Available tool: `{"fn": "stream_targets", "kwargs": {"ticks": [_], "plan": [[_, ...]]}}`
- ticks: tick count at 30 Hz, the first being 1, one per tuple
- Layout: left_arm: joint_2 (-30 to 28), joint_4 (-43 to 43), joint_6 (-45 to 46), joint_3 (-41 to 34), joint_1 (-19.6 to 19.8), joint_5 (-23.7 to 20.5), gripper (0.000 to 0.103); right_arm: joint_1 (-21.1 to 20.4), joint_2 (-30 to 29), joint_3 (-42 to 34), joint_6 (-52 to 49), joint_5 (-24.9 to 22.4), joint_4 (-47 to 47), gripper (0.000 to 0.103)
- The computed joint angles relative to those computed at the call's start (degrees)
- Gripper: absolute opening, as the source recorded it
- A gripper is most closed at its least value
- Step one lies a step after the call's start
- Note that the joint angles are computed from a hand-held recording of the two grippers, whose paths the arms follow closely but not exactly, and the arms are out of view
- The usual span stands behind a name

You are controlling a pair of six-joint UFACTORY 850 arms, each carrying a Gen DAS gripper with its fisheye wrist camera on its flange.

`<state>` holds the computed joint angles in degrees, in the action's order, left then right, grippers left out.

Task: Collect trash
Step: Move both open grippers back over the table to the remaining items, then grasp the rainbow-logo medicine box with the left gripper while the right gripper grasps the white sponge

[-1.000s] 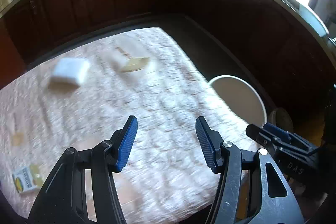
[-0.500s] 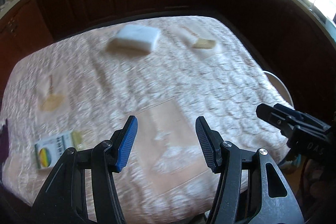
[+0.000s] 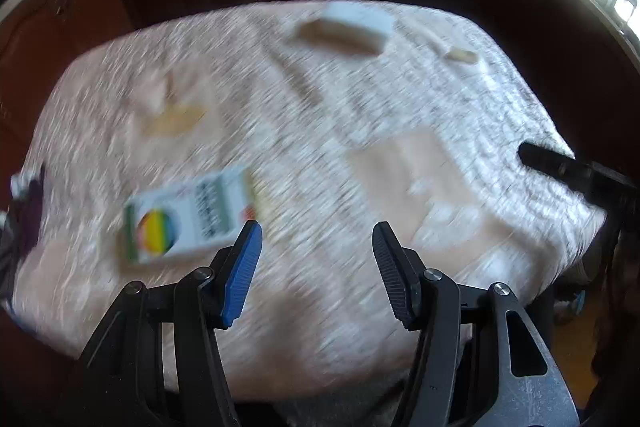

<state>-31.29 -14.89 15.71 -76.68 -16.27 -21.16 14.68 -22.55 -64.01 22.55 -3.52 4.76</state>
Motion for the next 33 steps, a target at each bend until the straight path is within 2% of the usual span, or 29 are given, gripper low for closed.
{"fn": "stream_targets", "kwargs": {"ticks": [2, 6, 7, 9, 12, 17, 19, 22, 26, 30, 33], "plan": [[0.39, 1.68, -1.94, 0.59, 1.49, -1.38, 0.056, 0.11, -0.42, -0.55, -2.25, -0.31, 2.09, 0.067], [-0.88, 15.37, -15.95, -0.86, 3.77, -5.31, 0.056, -0.05, -1.37, -1.67, -15.91, -0.78, 15.81, 0.067], [-1.64, 17.91, -18.68, -1.67, 4.26, -6.45, 0.056, -0.12, -1.65, -1.99, -20.72, -0.93, 20.65, 0.067], [-3.51, 20.98, -22.23, -3.63, 5.01, -8.84, 0.056, -0.13, -2.12, -2.61, -24.55, -1.26, 24.54, 0.067], [-6.62, 21.42, -23.50, -7.05, 5.77, -11.14, 0.056, -0.01, -2.70, -3.36, -26.93, -1.64, 26.75, 0.067], [-12.06, 21.85, -26.37, -14.82, 6.34, -12.77, 0.056, 0.13, -3.84, -5.00, -21.00, -2.77, 19.97, 0.067], [-14.57, 20.20, -25.43, -18.84, 6.54, -13.07, 0.056, 0.04, -4.47, -5.86, -17.44, -3.38, 16.16, 0.067], [-18.63, 11.71, -19.53, -25.65, 7.15, -14.08, 0.056, -0.18, -6.08, -7.77, -14.84, -4.27, 12.96, 0.070], [-23.59, 1.14, -11.84, -34.15, 7.65, -17.04, 0.056, -0.64, -9.48, -12.28, -20.65, -5.92, 16.08, 0.072], [-24.35, -8.26, -5.52, -36.78, 9.08, -19.75, 0.059, -0.80, -14.31, -20.23, -20.33, -8.14, 11.10, 0.075], [-22.02, -11.45, -2.47, -34.54, 9.22, -18.33, 0.066, -0.88, -19.64, -29.36, -15.99, -12.15, 1.47, 0.075]]}}
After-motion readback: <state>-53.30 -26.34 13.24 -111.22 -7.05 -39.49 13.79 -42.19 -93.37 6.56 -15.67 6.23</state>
